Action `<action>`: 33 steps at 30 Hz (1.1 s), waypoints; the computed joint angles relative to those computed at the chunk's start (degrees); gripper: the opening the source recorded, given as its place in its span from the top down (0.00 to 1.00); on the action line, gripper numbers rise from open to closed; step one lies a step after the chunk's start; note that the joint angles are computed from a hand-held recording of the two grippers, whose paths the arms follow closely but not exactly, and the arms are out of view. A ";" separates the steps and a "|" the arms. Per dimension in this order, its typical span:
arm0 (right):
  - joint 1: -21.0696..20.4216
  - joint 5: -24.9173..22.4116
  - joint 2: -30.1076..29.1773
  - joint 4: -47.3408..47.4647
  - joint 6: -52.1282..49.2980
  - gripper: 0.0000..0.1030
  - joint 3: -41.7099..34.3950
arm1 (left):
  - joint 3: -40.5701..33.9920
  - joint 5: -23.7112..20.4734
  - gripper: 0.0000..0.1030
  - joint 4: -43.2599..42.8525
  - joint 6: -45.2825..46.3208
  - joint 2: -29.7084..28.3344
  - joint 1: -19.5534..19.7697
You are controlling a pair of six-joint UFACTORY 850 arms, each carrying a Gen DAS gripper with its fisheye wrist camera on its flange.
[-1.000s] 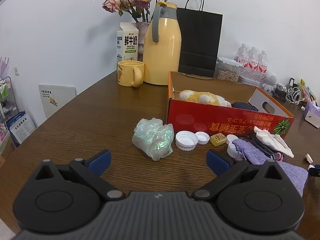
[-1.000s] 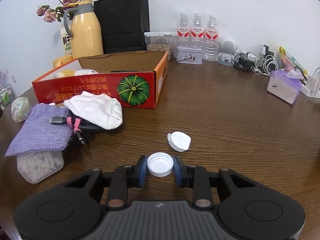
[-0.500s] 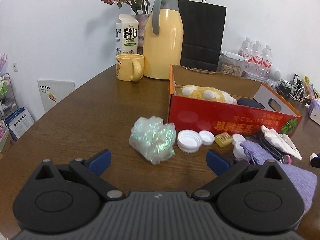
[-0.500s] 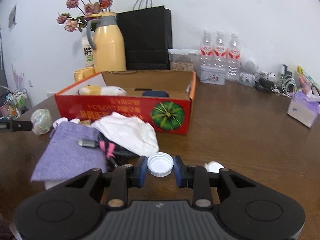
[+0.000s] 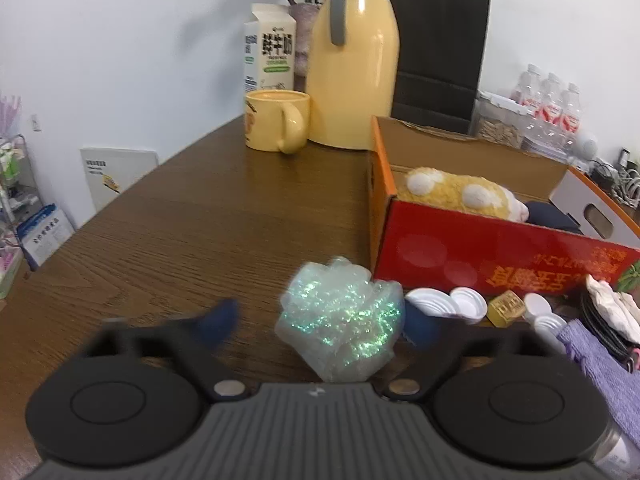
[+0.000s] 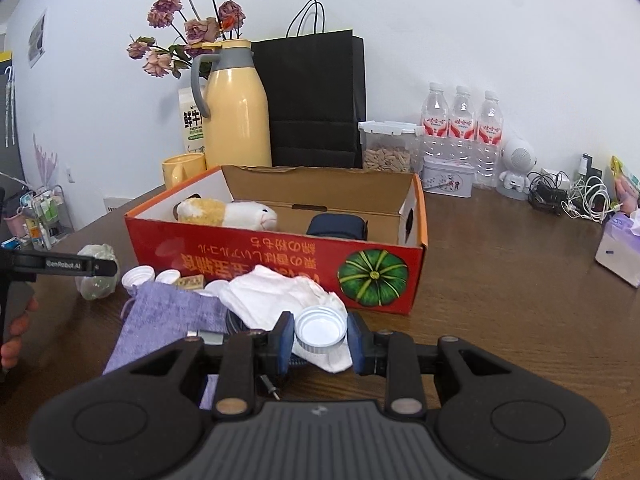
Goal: Organize objects
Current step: 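Grasp the iridescent plastic bag with the left tool while the right tool holds the cap, then carry the bag and cap over the box and open both tools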
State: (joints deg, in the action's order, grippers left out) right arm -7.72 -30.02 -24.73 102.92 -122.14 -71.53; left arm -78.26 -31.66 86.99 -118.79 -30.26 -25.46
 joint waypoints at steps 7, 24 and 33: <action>0.93 0.41 -1.05 0.12 0.16 0.74 -1.56 | 4.44 -1.80 0.61 13.32 -13.30 2.75 -1.02; 3.92 -2.23 -4.81 6.68 -1.79 0.74 -10.80 | -9.91 -0.33 0.61 21.84 -11.65 -2.43 -2.66; 6.17 1.83 -12.80 4.52 4.67 0.74 -23.19 | -27.86 1.55 0.61 9.24 3.05 -13.46 -1.92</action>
